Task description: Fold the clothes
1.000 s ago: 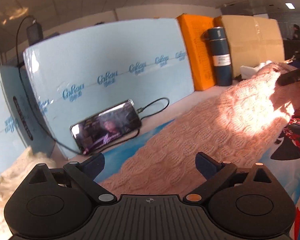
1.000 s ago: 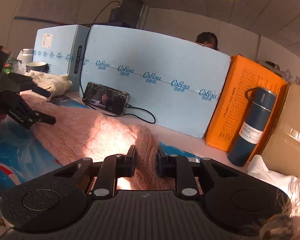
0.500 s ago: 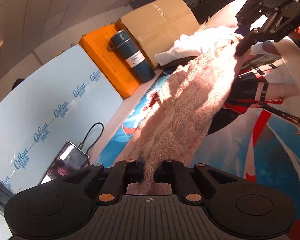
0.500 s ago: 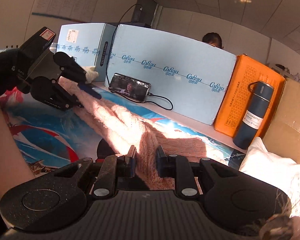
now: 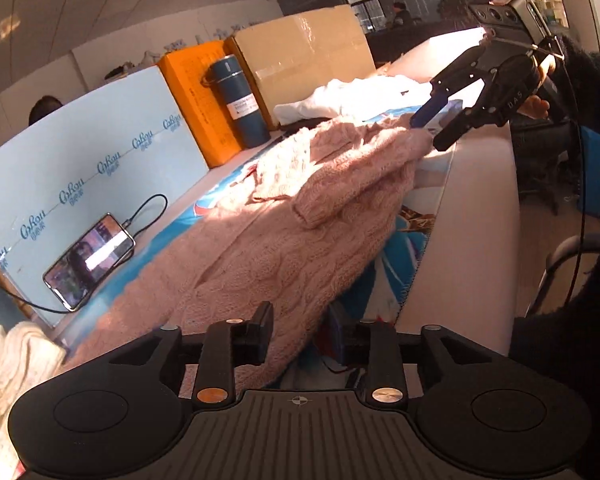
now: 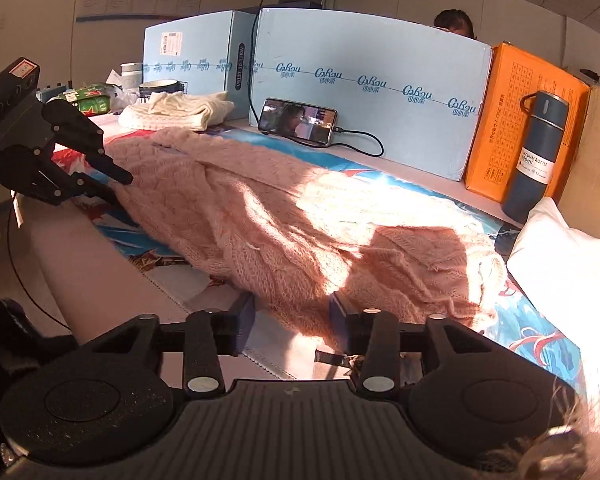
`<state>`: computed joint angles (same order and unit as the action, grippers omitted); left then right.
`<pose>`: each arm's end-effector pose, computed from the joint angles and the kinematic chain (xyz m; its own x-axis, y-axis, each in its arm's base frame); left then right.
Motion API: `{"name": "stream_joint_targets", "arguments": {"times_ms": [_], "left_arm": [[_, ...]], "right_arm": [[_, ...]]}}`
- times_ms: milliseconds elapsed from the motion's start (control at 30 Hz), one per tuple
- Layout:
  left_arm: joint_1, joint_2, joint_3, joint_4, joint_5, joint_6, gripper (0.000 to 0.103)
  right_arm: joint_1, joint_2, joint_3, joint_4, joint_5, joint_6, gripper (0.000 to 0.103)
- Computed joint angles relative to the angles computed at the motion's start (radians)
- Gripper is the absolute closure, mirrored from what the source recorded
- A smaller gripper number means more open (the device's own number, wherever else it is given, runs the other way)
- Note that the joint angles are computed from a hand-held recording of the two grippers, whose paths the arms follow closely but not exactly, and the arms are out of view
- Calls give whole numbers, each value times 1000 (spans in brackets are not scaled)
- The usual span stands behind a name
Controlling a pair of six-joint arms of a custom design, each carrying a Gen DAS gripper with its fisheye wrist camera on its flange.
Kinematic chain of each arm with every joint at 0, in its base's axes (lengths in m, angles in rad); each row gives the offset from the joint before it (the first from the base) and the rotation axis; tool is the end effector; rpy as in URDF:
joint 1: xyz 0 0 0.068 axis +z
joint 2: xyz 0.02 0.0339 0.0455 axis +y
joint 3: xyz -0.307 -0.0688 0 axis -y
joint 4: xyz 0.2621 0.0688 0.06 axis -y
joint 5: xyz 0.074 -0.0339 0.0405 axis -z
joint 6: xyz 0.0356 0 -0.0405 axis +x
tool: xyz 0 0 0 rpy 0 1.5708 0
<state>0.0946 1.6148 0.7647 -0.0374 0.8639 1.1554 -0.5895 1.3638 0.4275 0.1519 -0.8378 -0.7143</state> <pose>0.3140 0.0026 0.1876 0.0696 0.6035 -0.7943 0.8745 0.3462 0.3397 0.2057 -0.1058 0.1693 -0.4009 -0.2592 -0.8787 -0.4340 0.8984 -0.0670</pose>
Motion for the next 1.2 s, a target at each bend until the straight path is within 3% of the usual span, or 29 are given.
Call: {"name": "stream_joint_targets", "arguments": {"times_ms": [67, 100, 167, 200, 233, 300, 333, 433, 533, 600, 633, 667, 800, 867, 1033, 1133, 1167, 1200], "left_arm": [[65, 0, -1, 52, 119, -106, 34], [98, 5, -12, 149, 170, -219, 29], [128, 28, -71, 506, 147, -580, 23], [121, 42, -78, 623, 14, -752, 23], [109, 57, -66, 672, -129, -878, 24], [81, 105, 35, 560, -390, -968, 26], [86, 139, 95, 483, -439, -986, 27], [112, 242, 263, 245, -413, -996, 27], [93, 275, 304, 156, -425, -908, 28], [86, 261, 292, 142, -385, -838, 54], [88, 252, 278, 141, -351, -808, 80], [85, 232, 241, 174, -353, -791, 87], [112, 137, 105, 333, -366, -803, 88], [145, 107, 87, 355, -343, -833, 87], [154, 116, 108, 306, -397, -791, 87], [125, 153, 121, 297, -487, -773, 77], [114, 161, 120, 308, -524, -778, 65], [99, 151, 103, 348, -581, -810, 55]], "right_arm": [[-71, 3, -24, 90, -102, 114, 36], [-98, 8, -36, 156, -137, 195, 32], [-114, 37, -62, 347, -83, 424, 26], [-96, 50, -62, 395, 10, 502, 25], [-75, 65, -58, 427, 106, 570, 25], [-28, 91, -39, 442, 295, 685, 25], [-8, 102, -27, 420, 344, 728, 26], [29, 141, 2, 366, 376, 815, 29], [128, 138, -37, 431, 541, 808, 59], [170, 133, -48, 440, 591, 783, 78], [191, 131, -53, 444, 617, 771, 82], [203, 125, -55, 443, 633, 767, 87], [171, 30, -85, 421, 614, 811, 94], [146, -35, -103, 398, 606, 811, 96], [135, -85, -93, 284, 590, 792, 96], [167, -48, -94, 269, 649, 760, 96], [176, -38, -97, 279, 676, 765, 90], [181, -37, -98, 287, 707, 776, 74]]}}
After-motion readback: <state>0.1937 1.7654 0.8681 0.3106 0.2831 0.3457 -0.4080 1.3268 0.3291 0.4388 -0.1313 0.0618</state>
